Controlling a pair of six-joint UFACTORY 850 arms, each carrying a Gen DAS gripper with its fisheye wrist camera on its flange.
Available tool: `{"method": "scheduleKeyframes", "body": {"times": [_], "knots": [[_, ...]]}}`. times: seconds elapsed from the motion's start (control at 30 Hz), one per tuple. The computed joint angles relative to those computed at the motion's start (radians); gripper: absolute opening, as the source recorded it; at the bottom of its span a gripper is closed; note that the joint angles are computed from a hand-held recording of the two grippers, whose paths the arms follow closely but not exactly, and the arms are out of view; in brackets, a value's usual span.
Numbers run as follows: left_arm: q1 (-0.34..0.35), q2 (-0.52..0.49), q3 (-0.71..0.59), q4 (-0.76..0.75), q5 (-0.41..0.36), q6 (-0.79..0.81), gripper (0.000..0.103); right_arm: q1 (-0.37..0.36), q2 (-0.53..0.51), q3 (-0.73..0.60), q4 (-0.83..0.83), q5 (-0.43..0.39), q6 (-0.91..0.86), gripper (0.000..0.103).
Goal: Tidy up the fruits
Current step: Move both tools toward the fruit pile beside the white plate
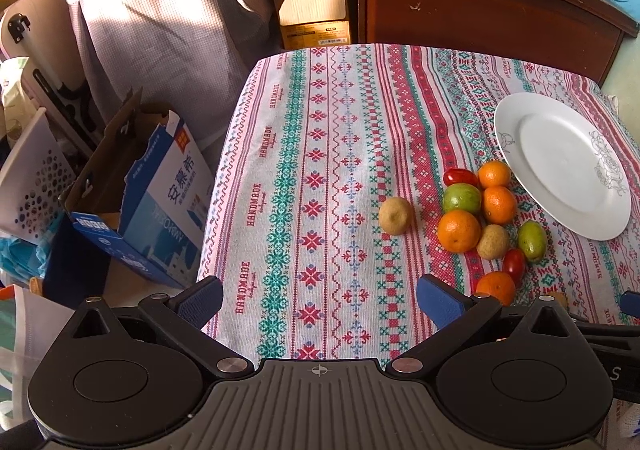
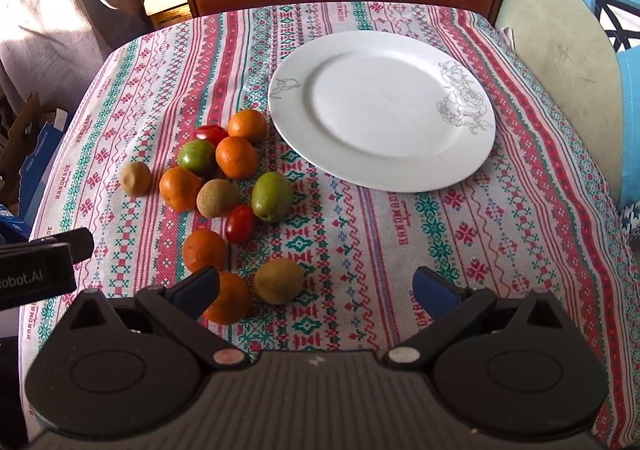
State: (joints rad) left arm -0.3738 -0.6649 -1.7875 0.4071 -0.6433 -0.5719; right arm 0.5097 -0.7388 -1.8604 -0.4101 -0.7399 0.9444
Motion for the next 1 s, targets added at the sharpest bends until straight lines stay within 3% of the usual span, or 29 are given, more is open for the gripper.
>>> {"method": "scheduleKeyframes", "body": {"times": [0.4,1.0], "knots": [[-0.007,-0.018,-0.014,0.034,-0.045,-0.024,0.103,0.007,-0.017,-0.028,-0.040,-0.025,0.027,0.102],[-0.012,-0.021,-0.014,0.054,-0.048,-0.026,0.103,0.010,-0.025,-0.040,-0.053,-0.031,0.022,0.102]]}}
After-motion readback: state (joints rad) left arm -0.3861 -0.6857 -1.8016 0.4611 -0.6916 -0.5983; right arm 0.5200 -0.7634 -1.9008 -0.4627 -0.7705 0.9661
